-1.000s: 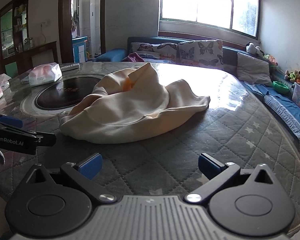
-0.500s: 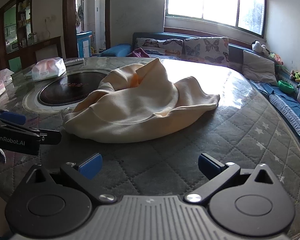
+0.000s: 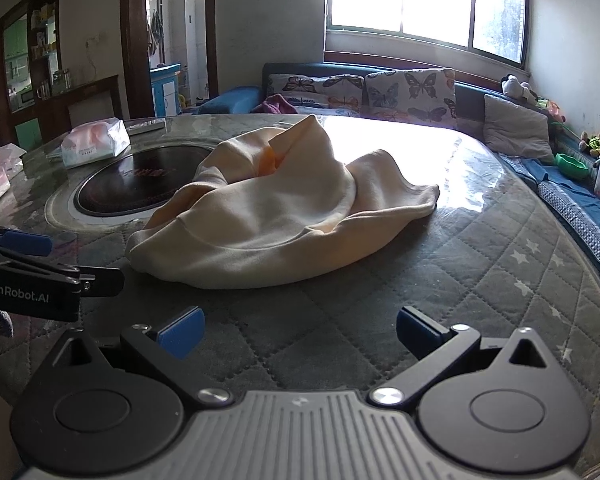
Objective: Fold clothes
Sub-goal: 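Approach the crumpled cream sweatshirt with both tools open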
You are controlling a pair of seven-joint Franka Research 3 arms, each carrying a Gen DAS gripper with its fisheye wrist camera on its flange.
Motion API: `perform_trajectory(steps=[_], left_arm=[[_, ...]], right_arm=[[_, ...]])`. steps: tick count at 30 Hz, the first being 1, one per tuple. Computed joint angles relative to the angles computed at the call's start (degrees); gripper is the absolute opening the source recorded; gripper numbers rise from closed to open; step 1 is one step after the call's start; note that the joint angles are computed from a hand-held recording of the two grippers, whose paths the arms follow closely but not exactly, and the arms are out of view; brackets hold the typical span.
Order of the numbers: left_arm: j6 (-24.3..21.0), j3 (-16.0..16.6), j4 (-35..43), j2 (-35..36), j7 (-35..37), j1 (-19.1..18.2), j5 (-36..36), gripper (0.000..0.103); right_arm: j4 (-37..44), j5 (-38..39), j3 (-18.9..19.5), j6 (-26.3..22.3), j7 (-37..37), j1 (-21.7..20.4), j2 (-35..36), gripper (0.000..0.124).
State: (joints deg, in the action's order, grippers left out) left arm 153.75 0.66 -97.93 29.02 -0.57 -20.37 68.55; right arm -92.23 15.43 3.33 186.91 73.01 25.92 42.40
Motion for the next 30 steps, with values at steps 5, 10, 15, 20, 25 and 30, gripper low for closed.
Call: perform_trajectory(steps=[5,10,15,20,25,30], left_arm=[[-0.1,0.0,-0.1,-0.1,-0.1,-0.1,0.1,0.103],[0.1,0.0,-0.2,-0.3,-0.3,-0.2,0.5,0.103],[0.4,-0.1,-0.1,-0.2,0.0,0.0,0.6,0.103],[0.6,-0.1,0.3,0.0,0.7,0.1,0.0,0.103],[0.9,0.0,0.7,0.2,1.1,0.1,-0.3,0.103],[1.0,0.2,1.3,0.6,2.0,0.1,-1.0,0.103]], right_arm=[[-0.2,0.1,-0.1,0.2,0.0,0.2,-0.2,0.103],[-0.2,0.2,-0.1,0.3,0.0,0.3,-0.2,0.103],[0.1,0.0,0.5,0.1,-0.3,0.0,-0.2,0.103],[0.6,0.0,0.4,-0.3,-0.3,0.1,0.0,0.103],[1.0,-0.1,0.9,-0.6,-0.4,-0.3,0.1,0.103],[2.0,-0.2,1.4,-1.3,-0.5,-0.6,0.5,0.103]])
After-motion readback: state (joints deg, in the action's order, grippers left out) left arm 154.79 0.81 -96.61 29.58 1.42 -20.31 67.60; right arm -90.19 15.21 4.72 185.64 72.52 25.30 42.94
